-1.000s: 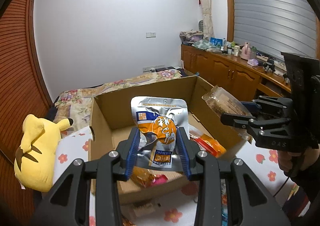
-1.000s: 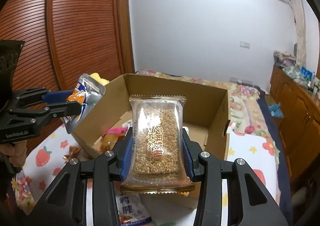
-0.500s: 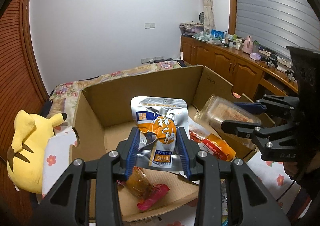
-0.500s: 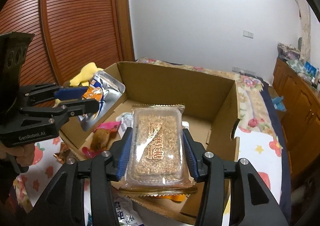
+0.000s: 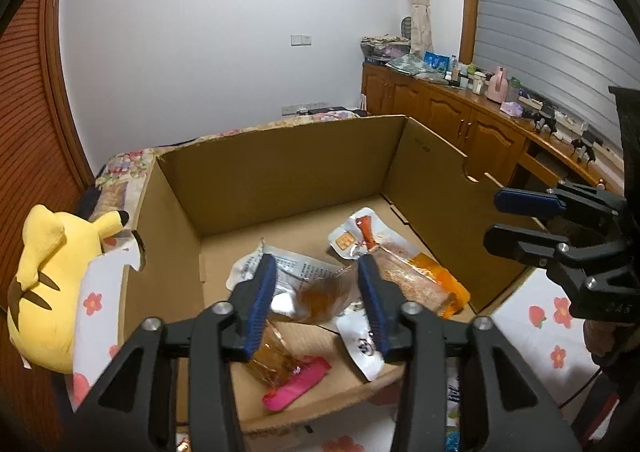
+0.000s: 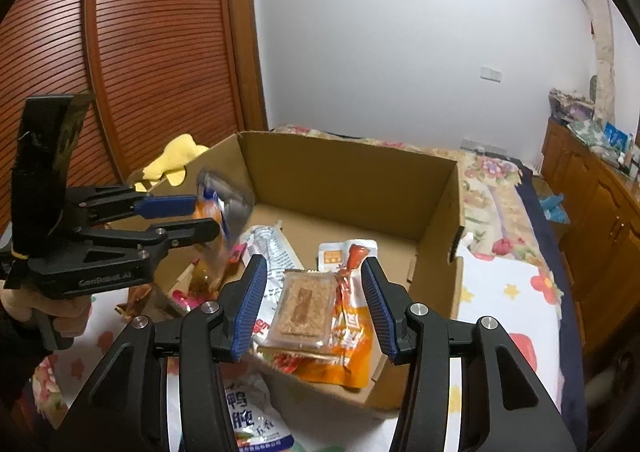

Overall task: Organize snacks
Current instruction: 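Withdraw both tools from the box toward the remaining snacks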

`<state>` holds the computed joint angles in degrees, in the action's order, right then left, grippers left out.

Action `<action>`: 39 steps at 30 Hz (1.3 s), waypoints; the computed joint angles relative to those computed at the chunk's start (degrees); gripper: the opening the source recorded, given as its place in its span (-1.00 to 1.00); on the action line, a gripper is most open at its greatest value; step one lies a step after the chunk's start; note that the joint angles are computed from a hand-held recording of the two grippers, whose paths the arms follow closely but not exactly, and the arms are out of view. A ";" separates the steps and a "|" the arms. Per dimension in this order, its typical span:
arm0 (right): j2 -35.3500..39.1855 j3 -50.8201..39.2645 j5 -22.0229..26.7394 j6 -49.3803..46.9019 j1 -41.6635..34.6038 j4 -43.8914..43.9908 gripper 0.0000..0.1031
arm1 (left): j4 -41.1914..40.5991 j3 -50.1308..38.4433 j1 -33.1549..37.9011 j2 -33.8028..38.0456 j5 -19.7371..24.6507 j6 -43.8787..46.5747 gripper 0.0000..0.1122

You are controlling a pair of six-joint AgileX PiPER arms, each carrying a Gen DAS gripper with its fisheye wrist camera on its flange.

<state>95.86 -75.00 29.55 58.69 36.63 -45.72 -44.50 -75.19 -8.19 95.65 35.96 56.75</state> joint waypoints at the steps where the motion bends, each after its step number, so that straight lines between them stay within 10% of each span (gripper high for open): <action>1: -0.20 -0.01 0.63 0.31 0.38 -0.24 0.00 | -0.04 0.41 -0.11 -0.55 -0.27 -0.11 -0.20; 22: -5.17 7.48 13.22 21.39 16.58 -12.94 0.32 | -11.54 13.26 15.83 -15.70 11.10 16.63 0.07; 39: 4.41 6.71 5.76 15.50 12.59 -3.56 0.52 | -13.97 24.85 24.51 -13.54 9.18 28.78 0.21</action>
